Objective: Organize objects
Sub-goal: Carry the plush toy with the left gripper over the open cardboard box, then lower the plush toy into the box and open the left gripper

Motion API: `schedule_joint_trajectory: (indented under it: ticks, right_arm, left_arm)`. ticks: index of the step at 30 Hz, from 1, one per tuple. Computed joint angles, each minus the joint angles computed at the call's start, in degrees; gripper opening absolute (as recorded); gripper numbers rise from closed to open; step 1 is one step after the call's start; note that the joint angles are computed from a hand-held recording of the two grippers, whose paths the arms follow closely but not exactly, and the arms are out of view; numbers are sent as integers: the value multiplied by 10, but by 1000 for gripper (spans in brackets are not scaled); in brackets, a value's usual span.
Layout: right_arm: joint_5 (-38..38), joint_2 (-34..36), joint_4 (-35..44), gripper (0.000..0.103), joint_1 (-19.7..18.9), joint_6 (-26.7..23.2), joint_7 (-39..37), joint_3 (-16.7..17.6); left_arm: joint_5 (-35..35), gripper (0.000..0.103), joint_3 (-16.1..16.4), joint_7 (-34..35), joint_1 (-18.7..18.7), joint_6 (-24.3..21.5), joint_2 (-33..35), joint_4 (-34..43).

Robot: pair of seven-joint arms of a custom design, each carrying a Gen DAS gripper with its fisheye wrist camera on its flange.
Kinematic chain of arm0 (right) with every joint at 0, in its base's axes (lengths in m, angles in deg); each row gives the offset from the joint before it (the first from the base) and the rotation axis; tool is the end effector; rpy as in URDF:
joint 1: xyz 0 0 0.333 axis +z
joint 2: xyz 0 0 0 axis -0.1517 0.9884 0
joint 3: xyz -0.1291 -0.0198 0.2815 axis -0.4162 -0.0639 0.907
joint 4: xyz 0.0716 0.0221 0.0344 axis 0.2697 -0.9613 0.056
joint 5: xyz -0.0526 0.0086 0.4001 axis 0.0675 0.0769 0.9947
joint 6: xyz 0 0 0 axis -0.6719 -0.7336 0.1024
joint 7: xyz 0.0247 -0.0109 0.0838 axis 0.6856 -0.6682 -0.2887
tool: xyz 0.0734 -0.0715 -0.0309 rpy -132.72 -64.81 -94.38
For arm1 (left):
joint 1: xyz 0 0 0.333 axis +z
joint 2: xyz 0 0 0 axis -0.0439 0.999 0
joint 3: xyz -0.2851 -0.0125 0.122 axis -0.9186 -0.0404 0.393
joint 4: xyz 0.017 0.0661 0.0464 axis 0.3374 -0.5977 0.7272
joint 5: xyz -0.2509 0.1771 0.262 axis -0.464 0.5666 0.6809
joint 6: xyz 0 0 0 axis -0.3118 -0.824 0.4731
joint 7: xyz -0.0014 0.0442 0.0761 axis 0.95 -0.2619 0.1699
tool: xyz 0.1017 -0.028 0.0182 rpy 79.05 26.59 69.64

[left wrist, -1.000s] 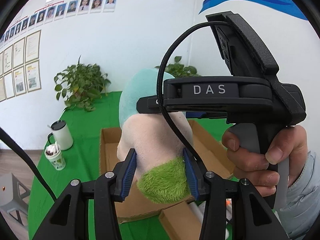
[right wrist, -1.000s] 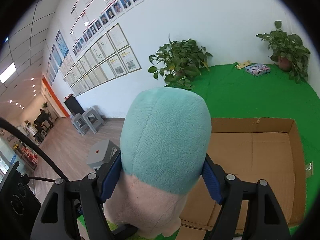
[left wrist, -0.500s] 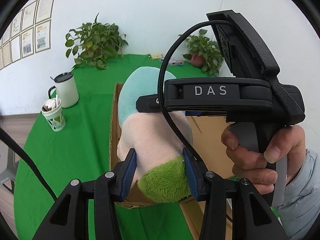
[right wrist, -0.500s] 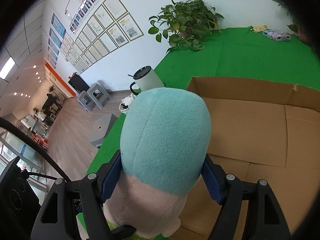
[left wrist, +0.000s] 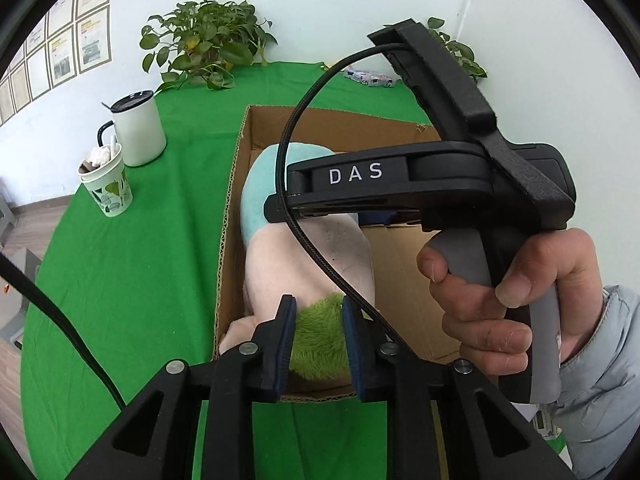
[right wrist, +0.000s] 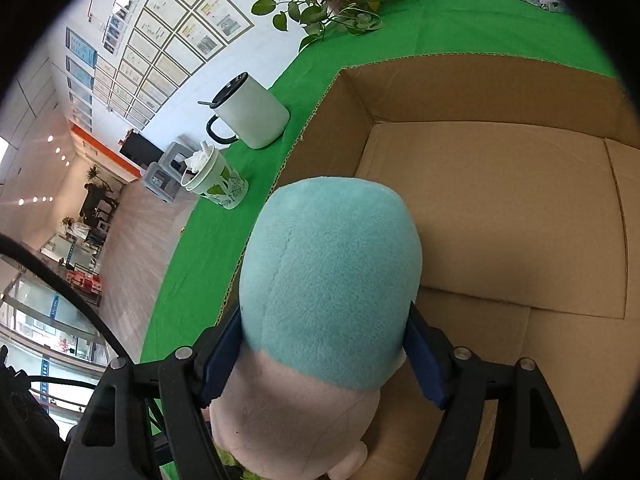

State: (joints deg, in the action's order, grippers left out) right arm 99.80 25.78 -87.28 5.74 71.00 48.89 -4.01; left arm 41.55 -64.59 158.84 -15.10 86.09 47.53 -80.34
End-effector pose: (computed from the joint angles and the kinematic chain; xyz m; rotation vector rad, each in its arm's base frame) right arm 0.5726 0.1813 0.4719 -1.8056 1.6482 0.1243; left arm 0.4613 -0.2256 0.5712 -1.8266 2.0007 -0.8449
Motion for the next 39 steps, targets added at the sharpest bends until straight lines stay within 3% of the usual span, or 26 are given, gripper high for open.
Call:
schedule_joint_trajectory:
  ticks: [2, 4, 7, 9, 12, 21, 25, 29, 31, 35, 37, 38, 39]
  right_arm:
    - [12, -5, -1, 75, -1, -10, -9, -1]
    - [53, -10, -3, 74, -4, -23, -30, -4]
    - [60, 4, 7, 75, -7, -25, -26, -6]
    - [80, 13, 14, 81, -12, -36, -27, -7]
    - [103, 19, 19, 88, -21, -60, -24, -8]
    - [86, -31, -5, 88, -15, -35, -27, -7]
    - [41, -100, -61, 88, -4, 18, -13, -11]
    - [-85, -204, -170, 88, -10, 93, 91, 6]
    - [-130, -256, -226, 88, -21, 122, 143, 20]
    - [-236, -336, -300, 88, -70, 149, 253, 74]
    - [-282, -369, -326, 84, -93, 156, 292, 101]
    - [-300, -386, -339, 77, -101, 159, 306, 110]
    - [-316, -398, -347, 63, -106, 161, 320, 119]
  left_arm:
    - [0, 35, -4, -15, 1, -16, -7, -1]
    - [13, 65, -13, -40, 7, -34, -14, -2]
    - [-7, 66, 0, -31, -6, -35, -14, -9]
    - [-14, 65, 2, -24, -10, -32, -11, -12]
    - [-8, 56, -2, -27, -7, -50, 4, -3]
    - [7, 51, -14, -66, -2, -57, -7, -6]
    - [25, 54, -17, -86, 1, -66, -26, -12]
    - [100, 58, -50, -144, 26, -68, -91, -40]
    - [145, 77, -74, -180, 39, -54, -143, -64]
    - [216, 97, -120, -247, 63, -19, -230, -98]
    - [230, 98, -135, -271, 66, -17, -258, -104]
    - [231, 98, -139, -278, 63, -20, -264, -103]
    - [231, 93, -134, -277, 60, -18, -263, -101]
